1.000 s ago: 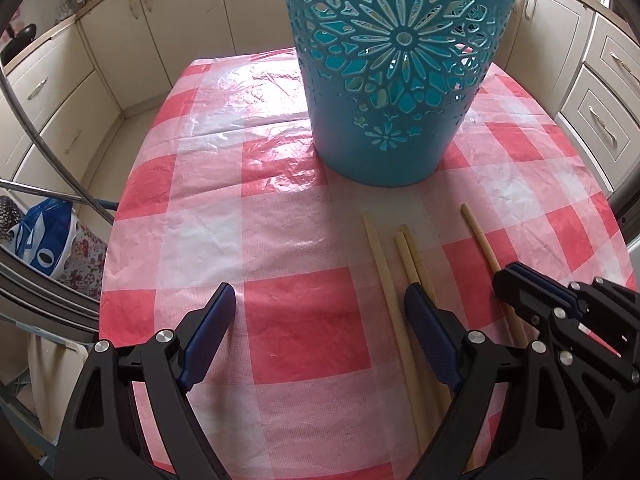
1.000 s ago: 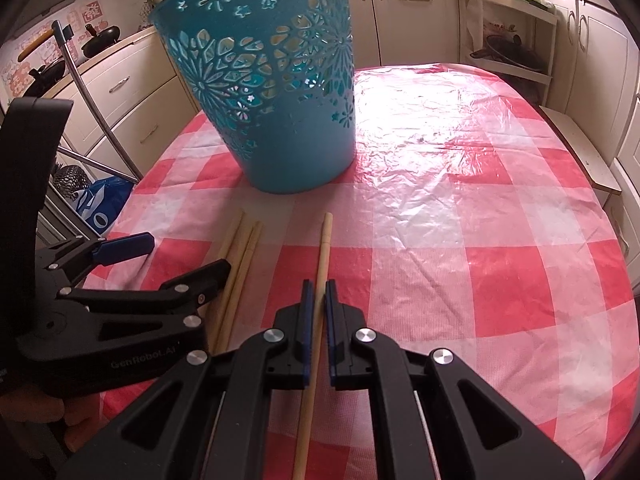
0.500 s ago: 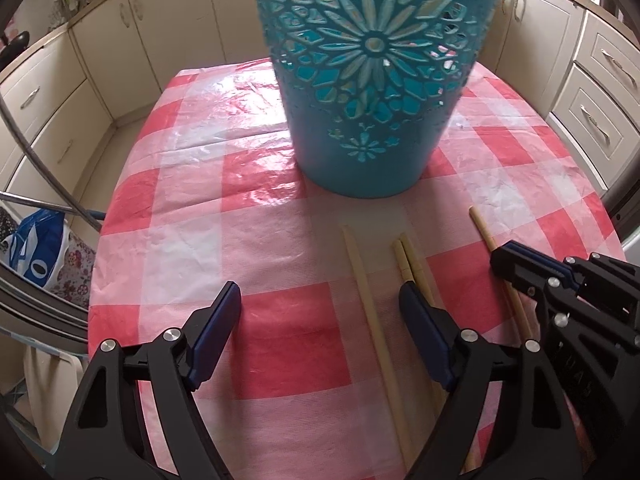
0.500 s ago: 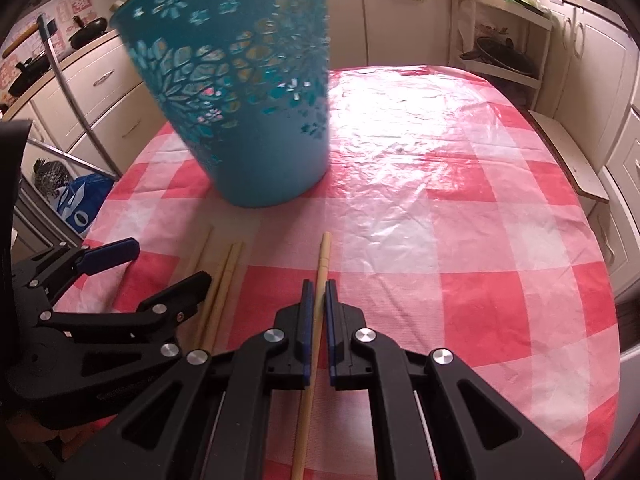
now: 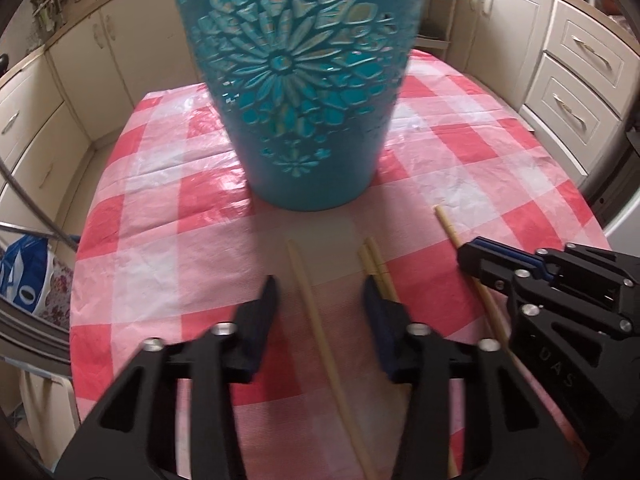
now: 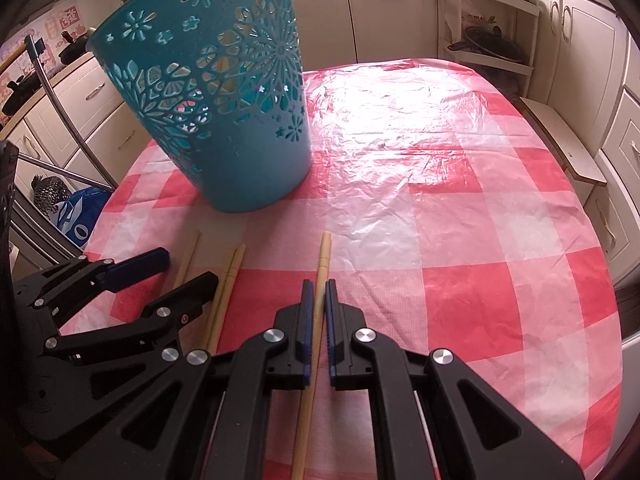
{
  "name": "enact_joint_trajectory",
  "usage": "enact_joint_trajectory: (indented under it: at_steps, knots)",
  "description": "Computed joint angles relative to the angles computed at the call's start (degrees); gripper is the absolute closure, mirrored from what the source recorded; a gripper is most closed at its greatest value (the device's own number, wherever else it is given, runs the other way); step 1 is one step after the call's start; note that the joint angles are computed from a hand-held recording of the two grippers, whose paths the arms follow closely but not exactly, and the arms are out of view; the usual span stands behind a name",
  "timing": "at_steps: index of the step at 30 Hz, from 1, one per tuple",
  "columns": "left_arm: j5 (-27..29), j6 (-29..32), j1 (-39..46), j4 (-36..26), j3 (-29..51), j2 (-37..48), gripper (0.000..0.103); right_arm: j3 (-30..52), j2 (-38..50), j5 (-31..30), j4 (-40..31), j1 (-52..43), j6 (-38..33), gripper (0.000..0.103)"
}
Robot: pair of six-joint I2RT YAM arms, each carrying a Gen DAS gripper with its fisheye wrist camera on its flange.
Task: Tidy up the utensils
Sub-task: 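Grasp a chopstick with the right gripper while the left gripper grasps another, then lift the chopstick with the left gripper and drop it into the basket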
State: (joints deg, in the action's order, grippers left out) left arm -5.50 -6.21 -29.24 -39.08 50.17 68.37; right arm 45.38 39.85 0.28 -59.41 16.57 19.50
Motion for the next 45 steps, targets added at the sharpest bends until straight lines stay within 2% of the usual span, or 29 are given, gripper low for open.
enact_joint_trajectory:
  at_steps: [2,3,8,11,14,16,21,24,26,28,30,34,36,42,45]
  knots:
    - [2.09,0.83,0.12,0.33,0.0,0.05,0.094,-0.05,0.07,-0.18,0.13,-0.28,-0.08,0.096]
    - [3.34,1.01,0.4,0.26,0.04,0.07,0.096,-0.04,0.07,-0.06,0.12,-0.12,0.09,0.096]
    - [10.46,3.39,5.0,-2.45,2.33,1.82,0.098,-0.05,0.27,-0.67,0.28,-1.01,-0.66,0.096]
    - [10.99,3.93,5.79,-2.87,2.67,2.28,0.097,0.14,0.71,0.78,0.29,0.51,-0.46,0.096]
    - [8.6,4.85,4.06,-2.63,2.41,2.14,0.098,0.5,1.32,3.59,0.09,3.61,0.38,0.096]
    - [9.84,5.62,4.73,-3.45,3.29,2.84,0.098,0.27,1.0,2.97,0.15,3.28,0.47,0.096]
    - [19.75,10.38,11.85,-10.85,7.95,0.73,0.098,-0.18,0.08,-5.59,0.15,-5.1,-1.92,0.097]
    - [29.36,14.01,17.23,-16.78,14.67,-1.66,0.098,-0.41,0.21,-9.17,0.35,-8.84,-3.35,0.097]
    - [33.74,14.28,20.02,-18.61,19.22,-2.25,0.098,-0.51,0.16,-10.19,0.43,-9.93,-3.72,0.097]
    - [37.71,11.88,22.99,-18.5,25.53,-1.9,0.098,-0.64,-0.03,-10.51,0.47,-10.18,-3.78,0.097]
    - [37.35,8.81,23.2,-15.8,30.37,-0.96,0.098,-0.79,-0.02,-11.25,0.61,-11.06,-4.38,0.097]
    - [29.7,0.22,19.5,-5.66,37.3,3.35,0.098,-0.97,-0.28,-12.49,0.48,-12.35,-5.05,0.097]
    - [23.13,-2.21,16.38,-0.01,40.75,6.89,0.098,-1.06,-0.3,-13.19,0.48,-13.2,-5.6,0.097]
    - [9.32,-4.15,11.84,13.66,43.11,13.91,0.098,-1.27,-0.58,-14.78,0.15,-15.07,-7.1,0.097]
    - [7.4,-5.83,11.87,15.1,45.09,18.15,0.098,-1.32,-0.59,-14.85,0.17,-15.13,-7.26,0.097]
